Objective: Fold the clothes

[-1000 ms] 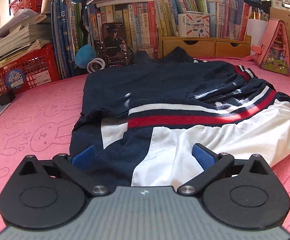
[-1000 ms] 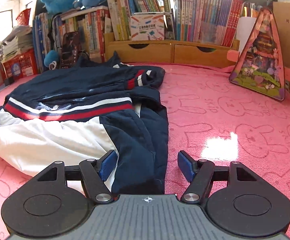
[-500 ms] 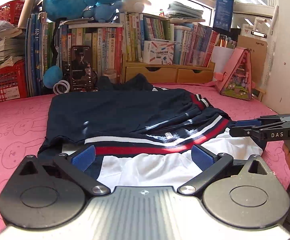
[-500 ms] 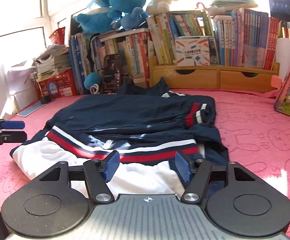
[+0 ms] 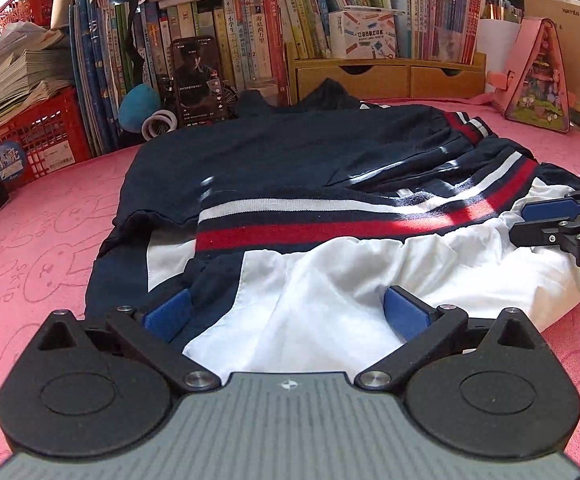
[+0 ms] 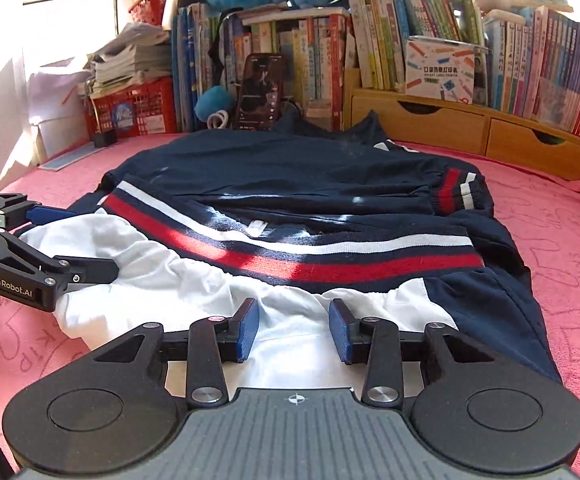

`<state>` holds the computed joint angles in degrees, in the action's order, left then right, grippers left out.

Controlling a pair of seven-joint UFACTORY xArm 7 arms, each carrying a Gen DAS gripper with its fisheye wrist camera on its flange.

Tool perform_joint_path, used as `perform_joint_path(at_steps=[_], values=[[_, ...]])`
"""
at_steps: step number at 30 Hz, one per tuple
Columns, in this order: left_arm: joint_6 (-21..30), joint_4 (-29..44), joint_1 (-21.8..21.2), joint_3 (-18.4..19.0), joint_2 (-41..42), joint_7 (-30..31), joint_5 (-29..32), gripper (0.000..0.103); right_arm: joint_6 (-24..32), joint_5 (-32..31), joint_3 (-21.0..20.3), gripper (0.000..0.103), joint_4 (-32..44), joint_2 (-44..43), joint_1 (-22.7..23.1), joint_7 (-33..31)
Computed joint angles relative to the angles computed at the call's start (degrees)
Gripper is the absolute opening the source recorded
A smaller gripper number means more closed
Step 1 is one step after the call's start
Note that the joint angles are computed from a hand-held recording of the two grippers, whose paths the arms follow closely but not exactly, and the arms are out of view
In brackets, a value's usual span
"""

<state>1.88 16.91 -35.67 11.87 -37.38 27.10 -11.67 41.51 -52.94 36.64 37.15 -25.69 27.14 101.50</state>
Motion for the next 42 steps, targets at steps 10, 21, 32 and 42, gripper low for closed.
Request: perform_joint_path(at_steps=[10, 21, 32, 42], values=[[1.21, -0.03, 3.26, 0.04, -0.55, -0.54, 0.77, 0.103, 14.63, 7.06, -0.56, 0.030, -0.42, -1.94, 2.49, -2.62], [6.99, 0.14, 5.51, 2.15, -4.59, 3.57, -1.20, 0.103, 15.58, 9.19, -1.07, 0.031, -2.20, -4.40, 2.80, -2.07], [12.56, -0.40, 13.58, -0.45, -9.67, 6.05, -2.56, 0.103, 16.31, 9.09, -0.31, 0.034, -1.62, -3.70, 2.25, -1.90], [13.25, -1.51, 20.36, -3.57, -11.56, 4.85, 0.73, 0.103, 16.17, 9.05, -0.56, 0.037, -1.80, -3.97, 2.71, -1.38]])
